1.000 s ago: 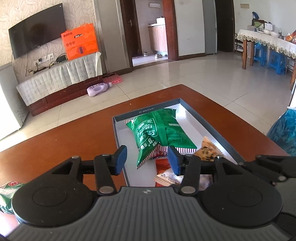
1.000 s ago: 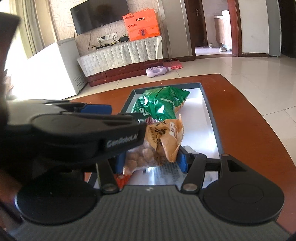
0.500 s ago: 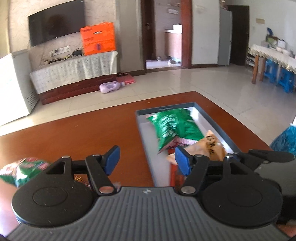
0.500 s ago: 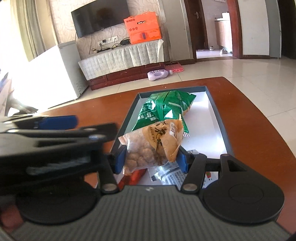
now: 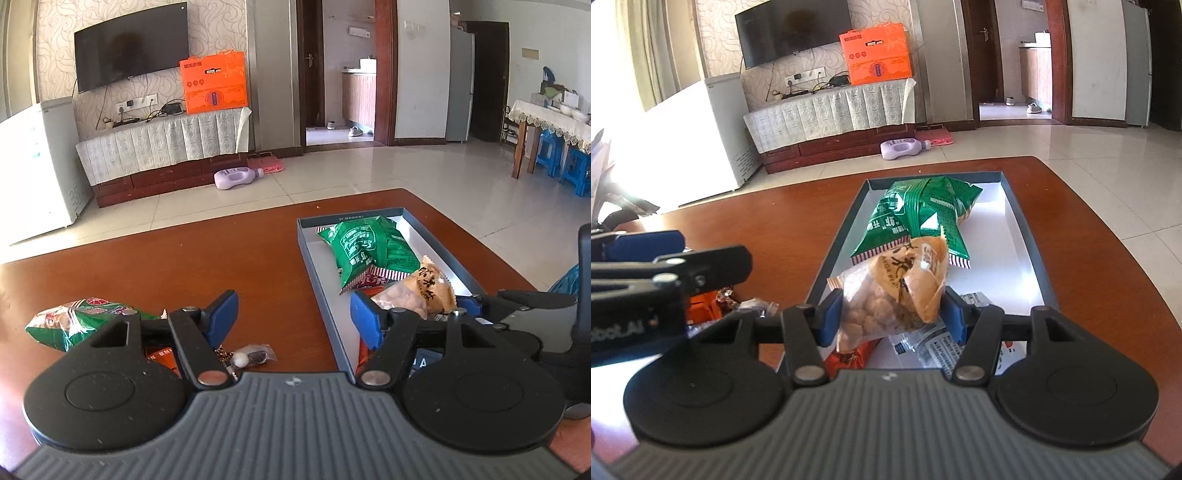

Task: Organize snacks
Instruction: 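Open left tool releasing orange bar while right tool releases nut packet into box, then move both tools back toward the remaining snacks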

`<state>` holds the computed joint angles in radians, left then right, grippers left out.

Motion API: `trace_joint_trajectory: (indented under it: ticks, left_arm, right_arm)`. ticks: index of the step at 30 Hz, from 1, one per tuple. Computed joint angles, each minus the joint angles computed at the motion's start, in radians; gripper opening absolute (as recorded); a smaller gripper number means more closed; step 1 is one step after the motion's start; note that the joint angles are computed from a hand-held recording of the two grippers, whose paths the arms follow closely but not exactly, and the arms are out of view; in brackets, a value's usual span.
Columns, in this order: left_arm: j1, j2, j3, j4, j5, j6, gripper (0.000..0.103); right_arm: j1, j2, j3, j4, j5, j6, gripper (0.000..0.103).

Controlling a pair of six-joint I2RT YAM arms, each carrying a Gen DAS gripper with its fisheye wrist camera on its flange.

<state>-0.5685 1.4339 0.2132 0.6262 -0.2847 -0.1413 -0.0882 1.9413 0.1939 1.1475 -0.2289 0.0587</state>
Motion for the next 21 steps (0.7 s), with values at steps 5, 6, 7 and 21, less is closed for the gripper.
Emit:
trace_joint_trajectory:
  ticks: [5, 6, 7, 21]
  left_arm:
    - [-0.027, 0.031, 0.070, -0.053, 0.012, 0.008, 0.072]
    - [-0.039, 0.064, 0.099, -0.050, 0.009, 0.018, 0.072]
    - [-0.053, 0.095, 0.127, -0.053, 0.000, 0.025, 0.072]
    - [-0.010, 0.081, 0.056, 0.055, 0.012, -0.003, 0.076]
  right_arm:
    - [-0.016, -0.021, -0.001, -0.015, 0.005, 0.011, 0.059]
    - [-0.022, -0.019, -0.001, -0.014, 0.011, 0.008, 0.059]
    - [-0.034, -0.012, -0.001, -0.011, 0.006, 0.007, 0.060]
    - [-0.107, -0.083, -0.046, 0.003, -0.106, -0.094, 0.076]
